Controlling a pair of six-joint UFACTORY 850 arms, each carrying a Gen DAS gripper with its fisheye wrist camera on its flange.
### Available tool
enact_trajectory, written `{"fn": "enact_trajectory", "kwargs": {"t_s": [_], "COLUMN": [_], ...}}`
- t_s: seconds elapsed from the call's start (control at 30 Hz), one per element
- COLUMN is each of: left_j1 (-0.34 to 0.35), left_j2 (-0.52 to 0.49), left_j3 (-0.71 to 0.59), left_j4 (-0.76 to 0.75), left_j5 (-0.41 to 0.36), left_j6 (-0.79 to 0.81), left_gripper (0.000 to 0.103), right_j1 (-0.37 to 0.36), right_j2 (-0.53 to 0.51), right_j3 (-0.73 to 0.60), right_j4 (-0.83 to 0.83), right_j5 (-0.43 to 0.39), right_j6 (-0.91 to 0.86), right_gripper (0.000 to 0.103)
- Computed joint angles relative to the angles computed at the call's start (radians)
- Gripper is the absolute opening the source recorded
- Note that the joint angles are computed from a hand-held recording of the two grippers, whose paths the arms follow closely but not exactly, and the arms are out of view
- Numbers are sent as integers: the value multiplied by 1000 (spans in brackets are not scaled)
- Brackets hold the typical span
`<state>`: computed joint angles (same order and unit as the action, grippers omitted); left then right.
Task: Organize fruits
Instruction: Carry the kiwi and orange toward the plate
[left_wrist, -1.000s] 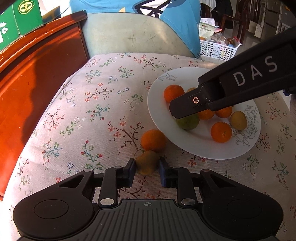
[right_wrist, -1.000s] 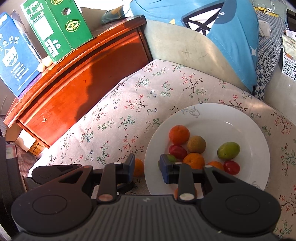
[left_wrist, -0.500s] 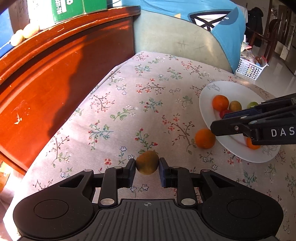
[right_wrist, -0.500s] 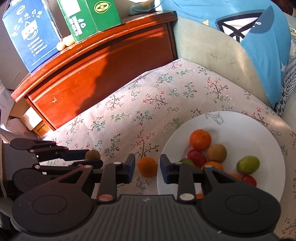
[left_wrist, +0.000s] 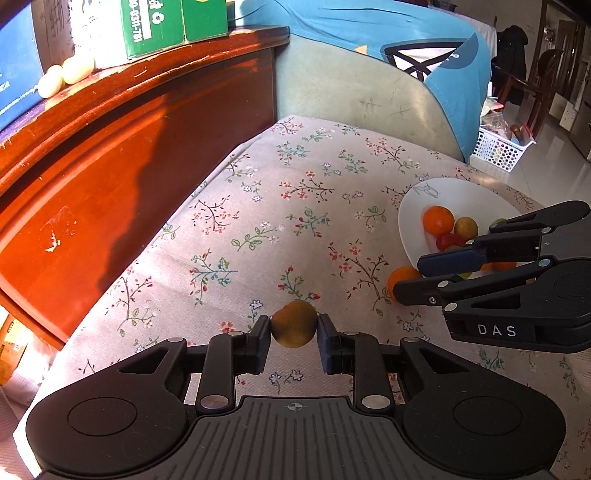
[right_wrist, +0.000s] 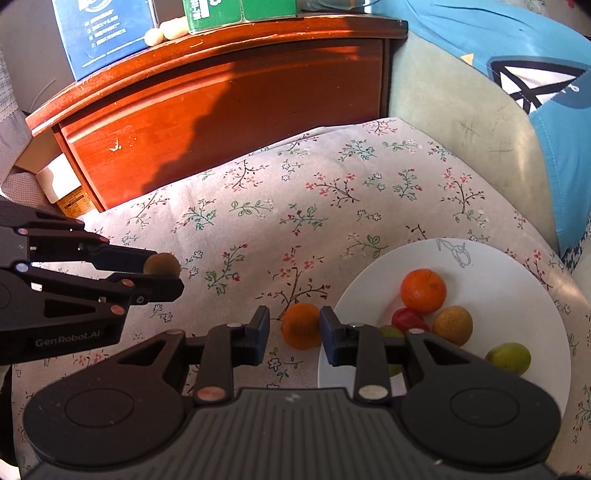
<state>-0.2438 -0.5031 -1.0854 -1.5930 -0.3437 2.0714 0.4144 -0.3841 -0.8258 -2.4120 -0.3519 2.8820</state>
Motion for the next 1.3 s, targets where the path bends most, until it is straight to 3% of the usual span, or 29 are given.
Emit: {"fn": "enact_trajectory", "kwargs": {"t_s": [0.13,0.23,0.37,0.63,0.83,0.97,1.3], "left_j1": [0,0,-2,-2,-4,-9,-35], "left_j2": [3,6,7,5,5,2,8], "left_j3": [0,3,4,2,4,2,16], "left_j4": [-6,-23,-7,-23,-24,-17,-55], "left_j5": [4,6,9,13,18,29,66], "left_j6": [-2,14,0,9,12,5,86], "left_gripper": [24,24,24,25,25,25,25], "right_j1": [-3,22,19,30,38,41,45], "right_j2": [20,12,-12,-27,-47,-53,4], "right_j3": [8,-2,-18,-33,-49,-55,-21], "right_j4": [-165,3,47,29,103,155,189], "right_j5": [37,1,19,38,40,41,31], "right_j6": [103,-91,-128,-116,-155,-192,-173], "right_gripper": [31,31,33,33,35,30,29]}}
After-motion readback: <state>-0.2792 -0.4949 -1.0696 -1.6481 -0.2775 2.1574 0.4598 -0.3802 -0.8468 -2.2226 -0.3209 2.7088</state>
